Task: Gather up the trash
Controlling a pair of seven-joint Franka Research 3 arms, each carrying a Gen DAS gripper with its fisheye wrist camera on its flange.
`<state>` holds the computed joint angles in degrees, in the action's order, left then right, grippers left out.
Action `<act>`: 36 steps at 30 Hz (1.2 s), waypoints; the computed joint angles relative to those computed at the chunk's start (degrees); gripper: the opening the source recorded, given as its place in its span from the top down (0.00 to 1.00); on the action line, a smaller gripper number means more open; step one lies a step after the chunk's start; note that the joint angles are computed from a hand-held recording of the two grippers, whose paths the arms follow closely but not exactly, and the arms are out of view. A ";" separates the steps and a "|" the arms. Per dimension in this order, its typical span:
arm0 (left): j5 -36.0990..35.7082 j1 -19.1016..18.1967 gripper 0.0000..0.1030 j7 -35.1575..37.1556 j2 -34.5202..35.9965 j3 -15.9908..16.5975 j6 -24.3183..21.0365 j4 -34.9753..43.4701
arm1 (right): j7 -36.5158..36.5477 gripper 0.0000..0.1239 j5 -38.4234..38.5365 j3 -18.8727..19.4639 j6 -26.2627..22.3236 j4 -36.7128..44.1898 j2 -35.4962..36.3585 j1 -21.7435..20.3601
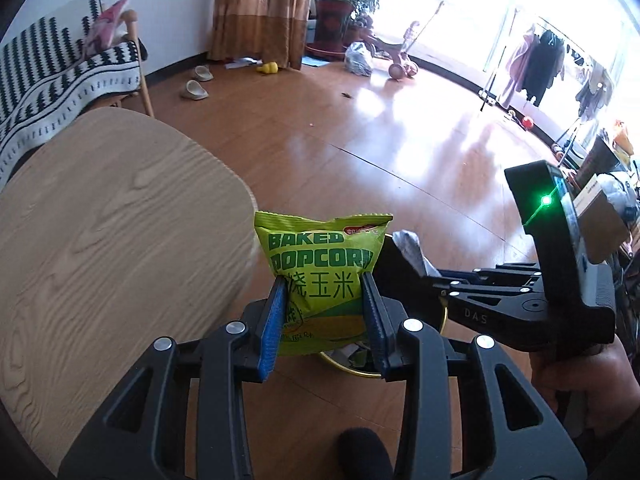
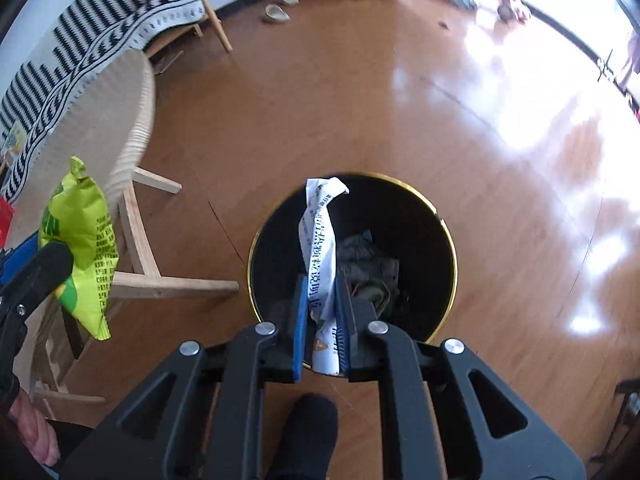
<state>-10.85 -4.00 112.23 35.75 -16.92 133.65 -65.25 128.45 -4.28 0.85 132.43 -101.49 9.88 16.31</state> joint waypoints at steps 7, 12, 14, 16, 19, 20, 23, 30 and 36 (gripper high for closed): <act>1.43 -1.37 0.65 -1.33 3.73 0.41 -2.76 5.35 | -0.55 0.89 2.07 -0.48 -1.96 5.17 4.43 -0.04; 2.09 -2.05 0.65 -1.58 6.39 0.55 -4.50 9.46 | -0.13 0.89 2.20 -0.93 -2.03 6.88 5.51 0.24; 2.07 -2.10 0.65 -1.54 6.12 0.44 -4.30 8.92 | 0.07 0.89 2.20 -1.06 -1.71 6.61 5.26 0.26; 2.00 -2.06 0.65 -1.58 5.40 0.36 -3.85 7.66 | 0.42 0.89 2.13 -1.20 -1.77 6.67 5.26 0.23; 2.31 -2.48 0.65 -1.85 6.25 0.47 -4.43 8.83 | 1.51 0.67 2.25 -1.31 -1.39 6.24 4.82 0.20; 2.44 -2.61 0.65 -1.92 6.51 0.51 -4.65 9.23 | 2.44 0.40 1.27 -1.54 -0.62 5.70 4.36 0.45; 2.76 -2.98 0.65 -2.09 7.31 0.60 -5.32 10.41 | 3.53 0.33 -0.21 -1.65 0.61 4.86 3.58 0.50; 3.47 -4.46 0.65 -2.31 10.59 0.62 -8.56 14.45 | 9.81 0.33 -3.79 -2.22 2.04 1.72 0.59 0.18; 3.93 -6.26 0.64 -2.69 14.47 0.79 -12.12 19.19 | 13.49 0.33 -6.00 -1.82 3.83 -0.33 -1.44 -0.81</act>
